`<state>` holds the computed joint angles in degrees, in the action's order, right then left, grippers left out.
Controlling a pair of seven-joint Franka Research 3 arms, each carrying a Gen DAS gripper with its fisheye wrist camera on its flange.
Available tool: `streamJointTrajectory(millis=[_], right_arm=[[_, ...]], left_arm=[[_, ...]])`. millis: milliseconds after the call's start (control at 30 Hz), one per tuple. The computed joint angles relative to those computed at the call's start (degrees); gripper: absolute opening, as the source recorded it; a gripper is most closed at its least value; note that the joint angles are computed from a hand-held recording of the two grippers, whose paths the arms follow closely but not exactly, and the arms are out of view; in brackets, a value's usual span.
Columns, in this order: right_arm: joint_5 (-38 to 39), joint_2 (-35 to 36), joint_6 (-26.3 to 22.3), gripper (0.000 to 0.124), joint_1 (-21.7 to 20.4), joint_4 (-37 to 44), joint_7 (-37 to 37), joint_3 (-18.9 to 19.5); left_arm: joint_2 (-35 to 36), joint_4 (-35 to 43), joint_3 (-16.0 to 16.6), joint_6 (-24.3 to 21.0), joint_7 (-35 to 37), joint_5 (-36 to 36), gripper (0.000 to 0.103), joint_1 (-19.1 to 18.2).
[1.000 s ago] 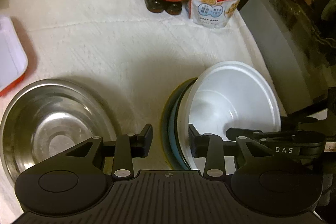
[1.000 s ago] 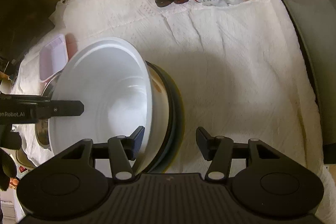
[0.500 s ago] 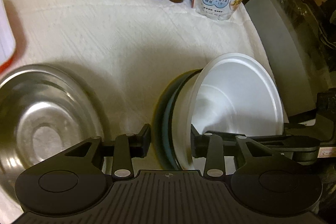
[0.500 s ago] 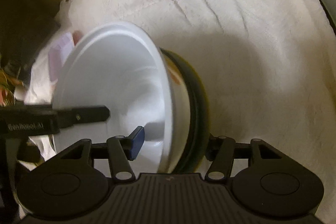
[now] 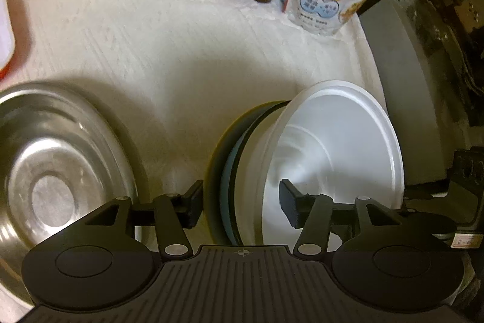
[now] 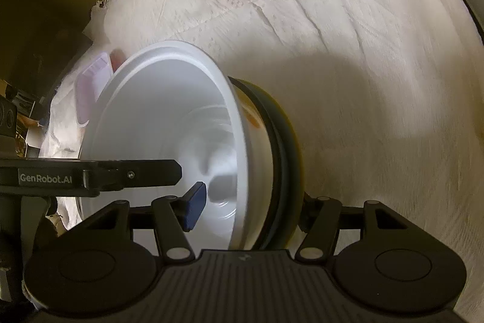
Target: Organize plates and bowls
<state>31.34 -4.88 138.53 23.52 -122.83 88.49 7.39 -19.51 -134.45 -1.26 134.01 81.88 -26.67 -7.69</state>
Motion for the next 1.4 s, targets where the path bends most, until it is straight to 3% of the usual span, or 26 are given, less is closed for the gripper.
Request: streamJointTrajectory(millis=[333, 567, 700, 833, 967, 1033, 1133, 1300, 1400], right_arm=[[-1.26, 7.89, -0.31, 0.061, -0.54, 9.71, 1.22, -0.03], [-4.86, 9.52, -0.91, 0.06, -0.95, 11.65, 1.83, -0.02], [-5.1, 4.0, 4.79, 0.06, -1.53, 6.83, -2.42, -0.35], [-9.11, -1.9, 15.49, 0.06, -1.58, 1.04, -4.46, -0.08], [-29.63, -6.0, 26.89, 0.06, -6.07, -4.44, 8.99, 5.12], [-29.78, -7.54, 30.34, 0.06, -4.68, -6.01, 9.42, 4.76], [-16.81, -7.97, 28.63, 0.06, 4.25, -4.87, -2.32, -0.66], [-12.9, -6.15, 24.52, 0.06, 5.87, -1.58, -0.72, 3.37], [-9.18, -3.16, 17.9, 0.06, 8.4, 1.97, 2.01, 4.91]], left_arm=[[6.3, 4.42, 0.17, 2.5, 0.06, 0.25, 0.055, 2.51], [1.29, 0.93, -0.07, 6.47, 0.24, -0.85, 0.053, 2.78], [-7.35, -4.37, -1.03, 11.4, -5.33, 4.94, 0.053, 4.02], [-16.68, -10.33, -0.8, 15.7, -11.3, 10.41, 0.053, 5.61], [-23.63, -13.65, -2.34, 13.65, -17.2, 19.79, 0.053, 11.0], [-25.42, -14.15, -2.24, 10.75, -17.96, 24.7, 0.053, 13.21], [-26.44, -14.98, 2.01, 6.11, -17.08, 27.52, 0.053, 12.98], [-27.17, -17.84, 10.03, 4.09, -11.59, 24.91, 0.053, 11.13], [-26.83, -18.75, 14.29, 2.62, -4.89, 21.66, 0.053, 9.99]])
